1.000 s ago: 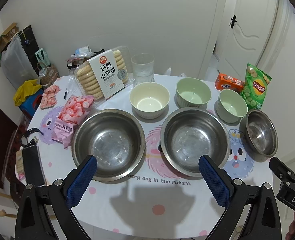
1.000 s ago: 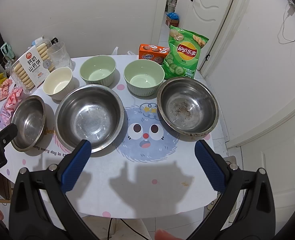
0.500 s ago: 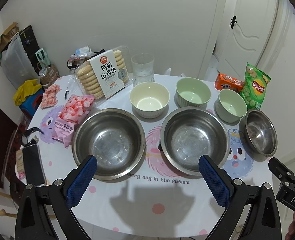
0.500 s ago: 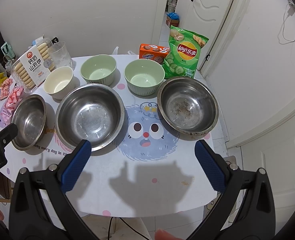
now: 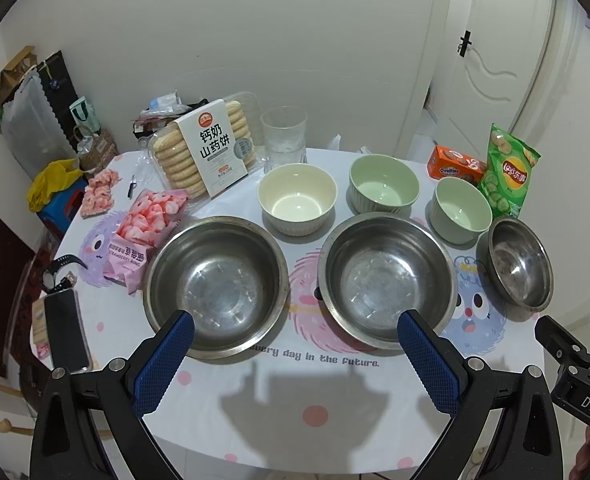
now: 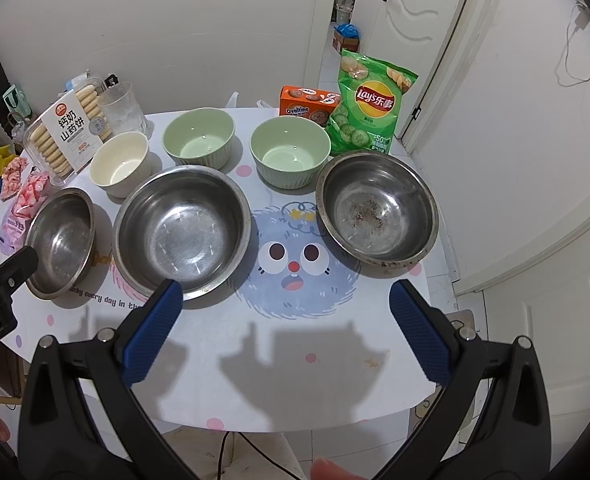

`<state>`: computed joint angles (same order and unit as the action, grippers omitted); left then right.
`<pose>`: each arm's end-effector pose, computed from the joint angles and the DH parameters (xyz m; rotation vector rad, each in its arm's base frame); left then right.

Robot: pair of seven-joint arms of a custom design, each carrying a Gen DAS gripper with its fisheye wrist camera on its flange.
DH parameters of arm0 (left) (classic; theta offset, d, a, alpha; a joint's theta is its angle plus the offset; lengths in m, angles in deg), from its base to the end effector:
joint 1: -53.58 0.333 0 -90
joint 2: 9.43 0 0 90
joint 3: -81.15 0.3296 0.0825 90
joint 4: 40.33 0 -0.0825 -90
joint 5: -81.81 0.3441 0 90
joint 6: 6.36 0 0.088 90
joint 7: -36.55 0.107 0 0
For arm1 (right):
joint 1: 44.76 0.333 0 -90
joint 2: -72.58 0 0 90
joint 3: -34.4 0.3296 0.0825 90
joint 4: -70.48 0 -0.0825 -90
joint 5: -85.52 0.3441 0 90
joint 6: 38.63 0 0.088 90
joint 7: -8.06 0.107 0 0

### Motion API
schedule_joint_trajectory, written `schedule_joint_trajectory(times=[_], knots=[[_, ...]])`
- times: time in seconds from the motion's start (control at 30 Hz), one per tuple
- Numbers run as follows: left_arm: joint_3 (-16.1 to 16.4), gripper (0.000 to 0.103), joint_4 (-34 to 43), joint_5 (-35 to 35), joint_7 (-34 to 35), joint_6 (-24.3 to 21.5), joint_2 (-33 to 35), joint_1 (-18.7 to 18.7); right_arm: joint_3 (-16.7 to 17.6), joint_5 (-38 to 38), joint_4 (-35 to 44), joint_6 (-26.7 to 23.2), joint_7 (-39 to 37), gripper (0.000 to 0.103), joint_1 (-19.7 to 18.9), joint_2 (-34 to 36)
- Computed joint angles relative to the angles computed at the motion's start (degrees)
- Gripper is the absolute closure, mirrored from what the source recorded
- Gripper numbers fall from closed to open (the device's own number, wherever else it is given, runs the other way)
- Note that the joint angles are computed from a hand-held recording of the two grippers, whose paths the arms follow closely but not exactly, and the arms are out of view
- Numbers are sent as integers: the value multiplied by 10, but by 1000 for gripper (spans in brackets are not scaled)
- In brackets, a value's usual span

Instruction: Organize plates and bowls

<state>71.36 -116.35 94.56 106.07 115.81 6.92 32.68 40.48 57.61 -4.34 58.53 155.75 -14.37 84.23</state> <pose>0.5715 -0.3053 0.6479 -1.7075 2.1461 -0.6134 0.5066 0.3086 0.6645 -1.6317 2.3553 -0.6724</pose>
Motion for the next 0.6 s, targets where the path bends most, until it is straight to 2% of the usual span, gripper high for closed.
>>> schedule_joint_trajectory(times=[0.6], knots=[[0, 0, -2, 0, 0, 2, -1, 0, -1, 1, 2, -1, -1, 0, 0, 2]])
